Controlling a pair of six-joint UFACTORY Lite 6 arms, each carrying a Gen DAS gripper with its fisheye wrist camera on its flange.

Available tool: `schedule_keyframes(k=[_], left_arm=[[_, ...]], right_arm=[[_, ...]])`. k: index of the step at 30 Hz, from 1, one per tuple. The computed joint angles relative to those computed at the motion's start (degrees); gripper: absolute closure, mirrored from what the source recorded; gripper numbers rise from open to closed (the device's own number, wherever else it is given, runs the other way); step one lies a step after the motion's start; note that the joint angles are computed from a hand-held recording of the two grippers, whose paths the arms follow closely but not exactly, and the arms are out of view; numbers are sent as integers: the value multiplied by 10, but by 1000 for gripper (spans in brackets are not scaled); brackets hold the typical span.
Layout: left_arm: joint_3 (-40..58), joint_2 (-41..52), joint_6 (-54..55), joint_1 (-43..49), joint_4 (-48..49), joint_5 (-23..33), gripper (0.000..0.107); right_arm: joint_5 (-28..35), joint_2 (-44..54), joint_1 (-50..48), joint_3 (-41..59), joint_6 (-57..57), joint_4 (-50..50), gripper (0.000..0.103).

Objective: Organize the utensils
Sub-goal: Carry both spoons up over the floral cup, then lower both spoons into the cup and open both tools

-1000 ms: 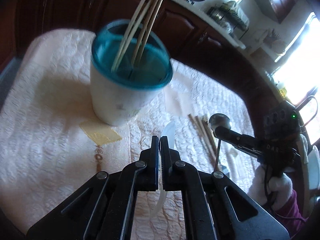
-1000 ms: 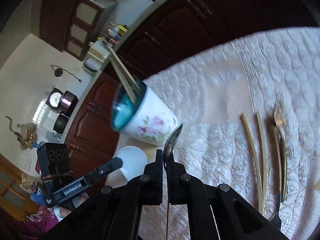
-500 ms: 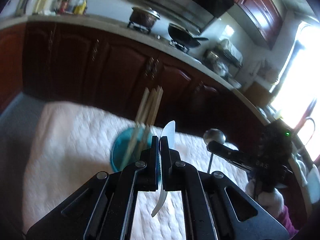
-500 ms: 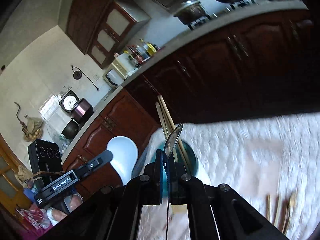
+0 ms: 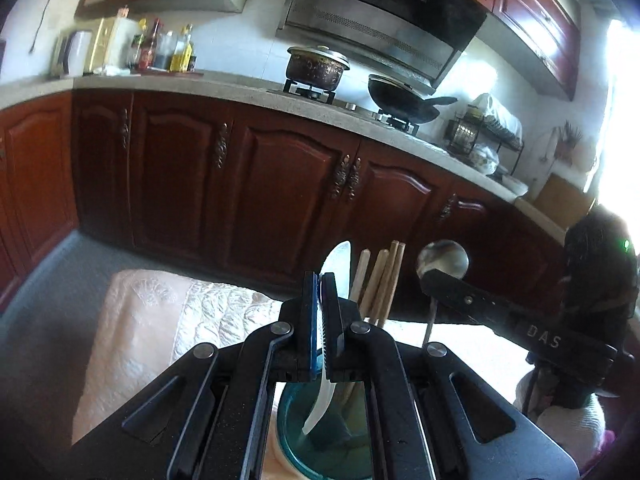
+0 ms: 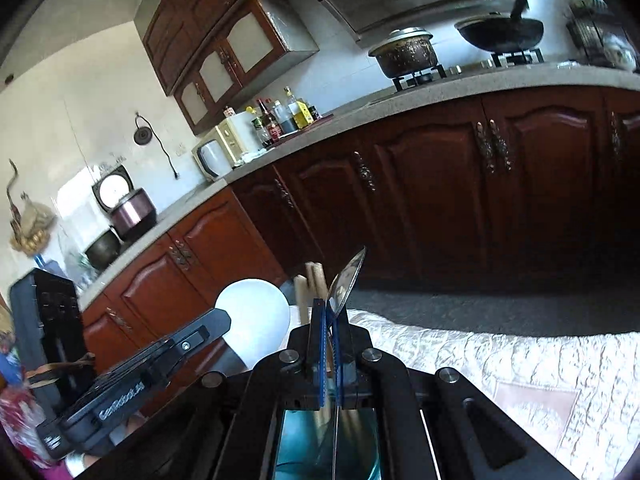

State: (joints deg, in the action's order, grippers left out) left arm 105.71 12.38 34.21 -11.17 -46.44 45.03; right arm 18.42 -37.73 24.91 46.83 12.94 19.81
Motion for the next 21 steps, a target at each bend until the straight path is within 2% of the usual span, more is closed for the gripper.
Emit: schedule_keyframes(k=[2,3,9,12,19,21], left_arm=[[-41,-15,24,-6,-13,-24,106],[-63,-22,35,-8,-18,-37,106],[-149,-79,70,-8,-36,-58,106],[-197,-119,95,3,-50,-60,106],[-284,-172,89,7,-35,-62,106],[-304,-184,80,1,-23,-72,106]], right_arm=[[-13,9,21,-7,70,-80,100],[-17,12,26,-12,77,-89,100],[2,-34,25,-53,41,-48,100],[29,-66,42,-70,76,-89,99],[63,-73,127,-84,258,-260,98],[71,-62,134,-82,245,-250,98]])
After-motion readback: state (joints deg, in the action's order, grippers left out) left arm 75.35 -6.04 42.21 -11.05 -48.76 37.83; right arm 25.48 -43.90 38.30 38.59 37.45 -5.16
